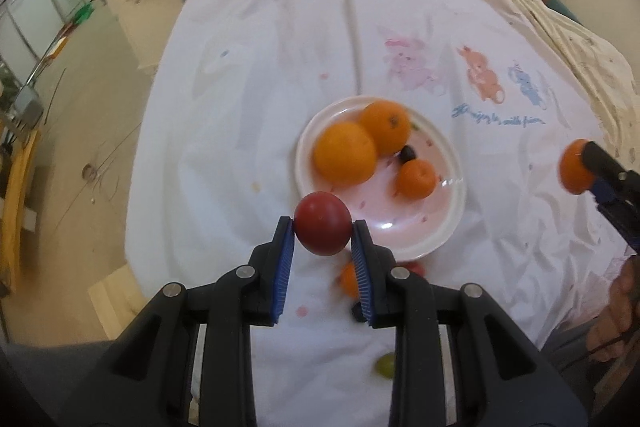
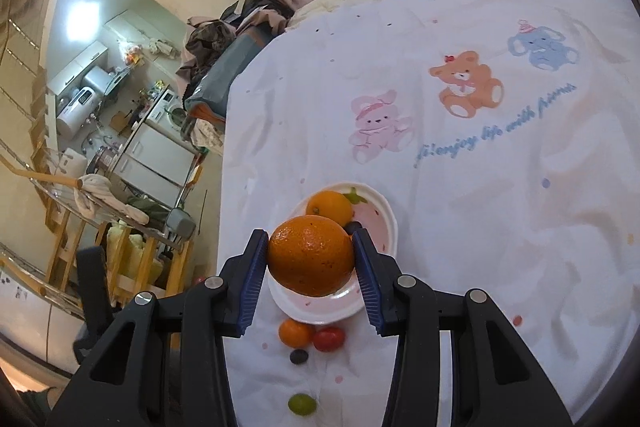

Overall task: Organize fruits
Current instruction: 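Carry the mandarin with the right tool while the left tool carries the tomato onto the plate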

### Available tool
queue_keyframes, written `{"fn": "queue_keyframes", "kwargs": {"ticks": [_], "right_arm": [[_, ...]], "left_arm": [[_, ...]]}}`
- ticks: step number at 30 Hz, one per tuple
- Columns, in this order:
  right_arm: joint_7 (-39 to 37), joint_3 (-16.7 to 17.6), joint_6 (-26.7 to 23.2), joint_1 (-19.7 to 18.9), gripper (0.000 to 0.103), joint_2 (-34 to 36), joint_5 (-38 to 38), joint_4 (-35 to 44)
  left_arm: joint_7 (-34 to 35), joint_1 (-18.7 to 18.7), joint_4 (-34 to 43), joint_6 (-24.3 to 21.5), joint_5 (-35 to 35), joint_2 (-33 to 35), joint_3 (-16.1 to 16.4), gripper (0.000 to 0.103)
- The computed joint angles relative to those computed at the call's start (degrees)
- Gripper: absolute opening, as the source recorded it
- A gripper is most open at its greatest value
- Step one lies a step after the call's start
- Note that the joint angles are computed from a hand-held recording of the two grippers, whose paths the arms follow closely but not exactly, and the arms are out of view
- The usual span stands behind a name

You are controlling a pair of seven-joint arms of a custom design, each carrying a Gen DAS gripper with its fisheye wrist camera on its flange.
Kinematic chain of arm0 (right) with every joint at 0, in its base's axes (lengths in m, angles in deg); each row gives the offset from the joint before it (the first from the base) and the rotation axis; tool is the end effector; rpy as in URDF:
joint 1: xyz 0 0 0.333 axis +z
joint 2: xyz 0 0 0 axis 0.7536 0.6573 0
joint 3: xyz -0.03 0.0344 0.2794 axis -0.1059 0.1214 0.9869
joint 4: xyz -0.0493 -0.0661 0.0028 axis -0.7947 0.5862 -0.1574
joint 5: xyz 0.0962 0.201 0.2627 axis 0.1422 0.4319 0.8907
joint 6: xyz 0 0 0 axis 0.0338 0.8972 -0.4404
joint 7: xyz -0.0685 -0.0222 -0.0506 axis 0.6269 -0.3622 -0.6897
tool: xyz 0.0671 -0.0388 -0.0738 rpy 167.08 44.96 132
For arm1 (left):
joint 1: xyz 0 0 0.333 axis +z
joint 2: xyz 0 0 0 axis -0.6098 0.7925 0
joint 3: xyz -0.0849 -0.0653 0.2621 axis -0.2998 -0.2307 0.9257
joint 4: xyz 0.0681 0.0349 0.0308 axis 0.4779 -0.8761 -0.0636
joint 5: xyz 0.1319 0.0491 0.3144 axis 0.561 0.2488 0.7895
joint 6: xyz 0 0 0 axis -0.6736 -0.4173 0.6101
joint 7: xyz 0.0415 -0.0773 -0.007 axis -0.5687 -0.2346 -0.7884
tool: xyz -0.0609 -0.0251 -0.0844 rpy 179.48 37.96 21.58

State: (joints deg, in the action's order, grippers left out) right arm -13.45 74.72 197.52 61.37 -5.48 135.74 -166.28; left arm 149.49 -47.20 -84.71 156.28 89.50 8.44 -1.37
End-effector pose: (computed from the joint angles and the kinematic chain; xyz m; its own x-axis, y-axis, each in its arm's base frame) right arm 0.4303 0.0481 0.4060 0.1518 -0.7655 -0.6253 -0.8251 0.2502 -0.5066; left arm 0.4165 -0.1581 0.4105 0.0046 -0.9929 0.1189 -0.9151 -0.0521 -0.3998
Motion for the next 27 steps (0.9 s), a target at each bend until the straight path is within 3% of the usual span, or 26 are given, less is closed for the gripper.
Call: {"fn": "queue_keyframes", "kwargs": {"ticks": [7,16,27], "right_arm": [[1.5,0.6,-1.3,-0.6,0.045,6.4,-2.2,5.3],[8.7,2.4,-2.8,-2.8,0.046,16.2,-9.8,12.8],[14.5,5.8,-5.3,-5.8,0.046,25.7,-17.9,20.2]], "left_arm": [[1.5,-1.0,8.0,-1.9,1.3,8.0,-1.0,0.025],[5.2,-2.4,15.2,-2.8,-3.8,18.7,-1.7,0.025],[6.2,-2.8,20.9,-4.4,-5.2,25.7,-1.8,0.026]]}}
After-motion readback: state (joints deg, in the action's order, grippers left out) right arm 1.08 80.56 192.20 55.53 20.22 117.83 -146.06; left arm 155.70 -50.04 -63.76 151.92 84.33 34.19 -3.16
